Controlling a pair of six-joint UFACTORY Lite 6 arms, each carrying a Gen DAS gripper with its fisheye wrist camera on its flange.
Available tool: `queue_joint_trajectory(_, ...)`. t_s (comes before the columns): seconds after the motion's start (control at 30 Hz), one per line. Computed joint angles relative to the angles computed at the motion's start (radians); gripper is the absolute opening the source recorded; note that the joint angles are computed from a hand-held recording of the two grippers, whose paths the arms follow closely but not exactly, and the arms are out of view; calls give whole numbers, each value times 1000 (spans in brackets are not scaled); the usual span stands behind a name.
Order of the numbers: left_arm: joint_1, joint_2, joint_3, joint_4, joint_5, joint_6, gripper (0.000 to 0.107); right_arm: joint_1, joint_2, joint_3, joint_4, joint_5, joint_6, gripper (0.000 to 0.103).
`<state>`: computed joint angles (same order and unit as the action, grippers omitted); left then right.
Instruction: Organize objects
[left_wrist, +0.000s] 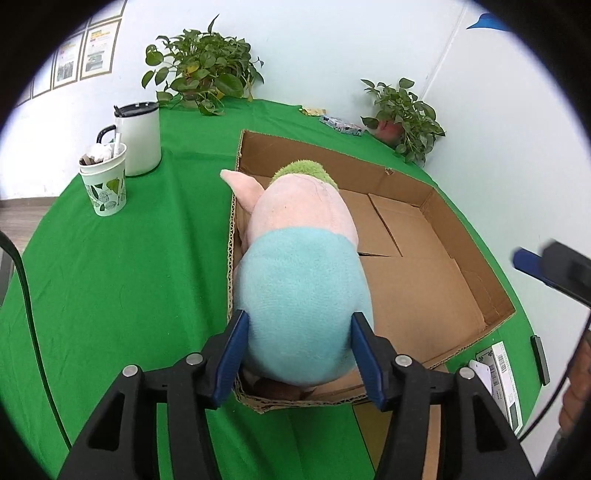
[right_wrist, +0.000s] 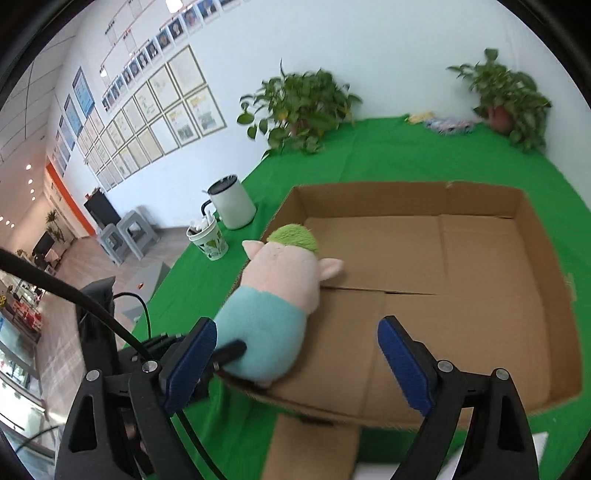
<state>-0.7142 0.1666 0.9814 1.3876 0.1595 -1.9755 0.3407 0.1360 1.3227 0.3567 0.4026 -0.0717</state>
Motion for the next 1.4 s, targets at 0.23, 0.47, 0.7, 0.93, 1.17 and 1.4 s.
queue_joint_trajectory(0.23, -251, -150, -69, -8, 373, -59, 58, -225, -467, -385, 196, 98, -258, 90)
queue_joint_trajectory(0.47, -506, -220, -38, -75, 676, -68, 77, -489, -705, -572, 375, 270, -544, 91)
queue_joint_trajectory(0.7, -531, -162, 29, -149, 747, -36, 77, -648, -796, -687, 486, 376, -744, 91)
queue_joint_trajectory(0.93, -443, 35, 238, -180, 759, 155, 78, -839, -763, -752, 597, 495, -923, 91)
queue_joint_trajectory(1.17, -260, 449, 702, -383, 684, 588, 79, -881, -739, -840, 617, 487, -996, 91)
queue_joint_trajectory(1.4, -226, 625, 872, -487, 796, 702, 73, -913, -681, -878, 638, 461, -1054, 91)
